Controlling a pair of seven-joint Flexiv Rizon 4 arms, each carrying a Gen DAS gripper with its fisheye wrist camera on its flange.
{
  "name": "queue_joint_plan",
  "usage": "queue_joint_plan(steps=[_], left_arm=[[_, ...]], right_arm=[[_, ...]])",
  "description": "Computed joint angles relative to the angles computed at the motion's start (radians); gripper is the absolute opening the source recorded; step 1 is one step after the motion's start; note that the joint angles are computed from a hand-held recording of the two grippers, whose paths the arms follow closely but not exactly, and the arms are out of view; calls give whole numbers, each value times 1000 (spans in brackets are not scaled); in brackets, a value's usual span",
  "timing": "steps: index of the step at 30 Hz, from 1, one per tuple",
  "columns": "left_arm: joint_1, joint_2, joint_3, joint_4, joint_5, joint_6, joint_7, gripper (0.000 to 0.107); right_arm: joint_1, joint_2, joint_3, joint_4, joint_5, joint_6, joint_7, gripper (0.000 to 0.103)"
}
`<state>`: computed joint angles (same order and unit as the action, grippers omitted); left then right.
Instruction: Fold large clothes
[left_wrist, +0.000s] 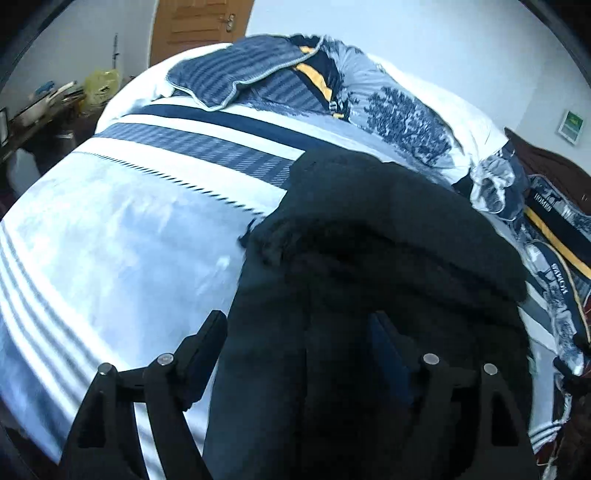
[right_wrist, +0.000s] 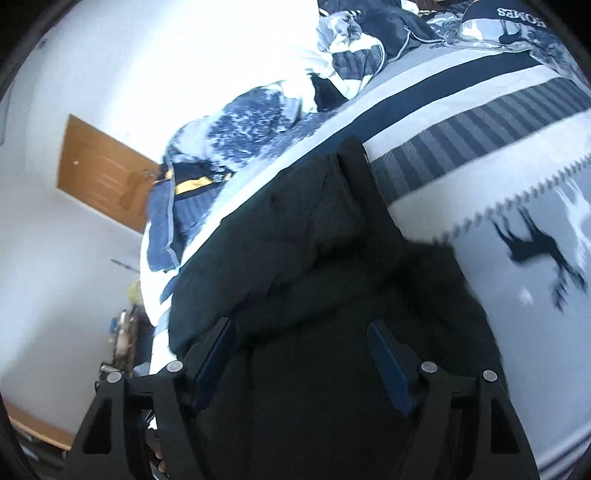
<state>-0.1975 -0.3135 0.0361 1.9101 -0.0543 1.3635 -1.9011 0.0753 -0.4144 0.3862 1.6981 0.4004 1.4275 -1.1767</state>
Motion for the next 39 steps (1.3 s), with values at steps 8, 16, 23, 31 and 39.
queue_joint_plan(steps=[8,16,23,31,39], left_arm=[[-66,371,65,200,351,-3,-344,84],[17,488,-53,206,399,-83,-373,85],[96,597,-128,274,375,-138,-342,85],[136,597,-134,313,303,-164,-262,86],[136,460,-120,318,276,-172,-210,85]], right_arm=[[25,295,28,247,76,88,-41,77],[119,536,-31,415,95,144,-6,81],[170,630,-73,557,75,182,124,81],[105,638,-49,647,-125,200,319,81],[290,571,-234,694,-117,206,299,81]])
